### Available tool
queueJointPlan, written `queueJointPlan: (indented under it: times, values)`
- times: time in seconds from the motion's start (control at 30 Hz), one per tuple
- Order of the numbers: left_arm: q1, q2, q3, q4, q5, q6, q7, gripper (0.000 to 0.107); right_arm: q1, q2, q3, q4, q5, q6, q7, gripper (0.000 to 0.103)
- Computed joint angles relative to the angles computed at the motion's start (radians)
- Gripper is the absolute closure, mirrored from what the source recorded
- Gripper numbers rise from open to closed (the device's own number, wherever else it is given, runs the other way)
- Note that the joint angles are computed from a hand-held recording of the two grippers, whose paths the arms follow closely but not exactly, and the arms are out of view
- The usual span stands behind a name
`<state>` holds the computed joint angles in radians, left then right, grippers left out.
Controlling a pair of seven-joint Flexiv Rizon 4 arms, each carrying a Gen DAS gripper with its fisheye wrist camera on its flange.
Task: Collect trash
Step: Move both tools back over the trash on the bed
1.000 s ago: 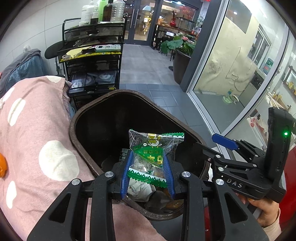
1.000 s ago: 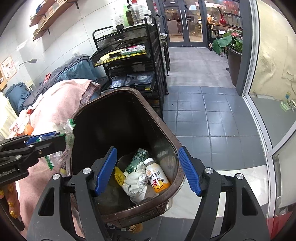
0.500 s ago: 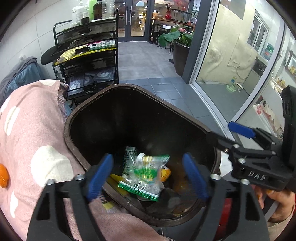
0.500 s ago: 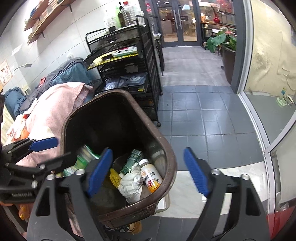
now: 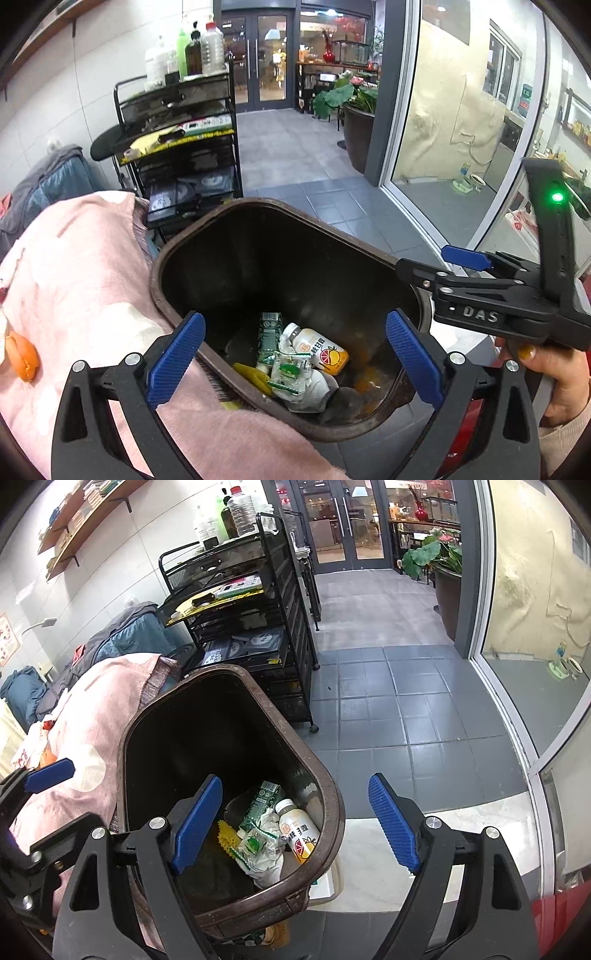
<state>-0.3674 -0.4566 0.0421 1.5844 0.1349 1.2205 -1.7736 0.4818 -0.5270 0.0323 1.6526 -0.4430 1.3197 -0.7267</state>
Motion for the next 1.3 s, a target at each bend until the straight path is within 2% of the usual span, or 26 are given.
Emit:
queueJointPlan:
  times: [0.27, 0.4, 0.57, 0.73, 0.87, 1.03, 1.17, 1.3]
  values:
    - [-0.047, 0.078, 0.080, 0.066, 0.122, 0.079, -0.128, 0.010, 0.006, -0.010, 0.019, -0.022, 0.016, 0.018, -0.031, 0.022]
    - [-0.046, 0.132, 0.101, 0.113, 0.180, 0.109, -0.198, 0.010, 0.011, -0.017, 0.036, -0.043, 0.023, 0.032, -0.059, 0.022]
    - [-0.043, 0.209, 0.137, 0.173, 0.289, 0.126, -0.345, 0.010, 0.010, -0.039, 0.098, -0.099, 0.062, 0.027, -0.144, 0.022]
    - [-0.034, 0.297, 0.172, 0.229, 0.445, 0.091, -0.514, 0.010, 0.021, -0.077, 0.167, -0.184, 0.106, 0.006, -0.266, 0.022]
    - [-0.001, 0.362, 0.172, 0.273, 0.534, 0.011, -0.585, 0.010, 0.041, -0.126, 0.233, -0.289, 0.153, -0.056, -0.395, 0.022]
    - [0.086, 0.437, 0.159, 0.361, 0.516, -0.044, -0.591, 0.010, 0.080, -0.201, 0.307, -0.445, 0.216, -0.161, -0.560, 0.022]
    - [0.162, 0.495, 0.156, 0.421, 0.529, -0.064, -0.599, 0.010, 0.127, -0.289, 0.363, -0.636, 0.264, -0.306, -0.690, 0.022]
    - [0.243, 0.535, 0.152, 0.452, 0.529, -0.082, -0.585, 0.010, 0.210, -0.396, 0.365, -0.873, 0.278, -0.478, -0.783, 0.022]
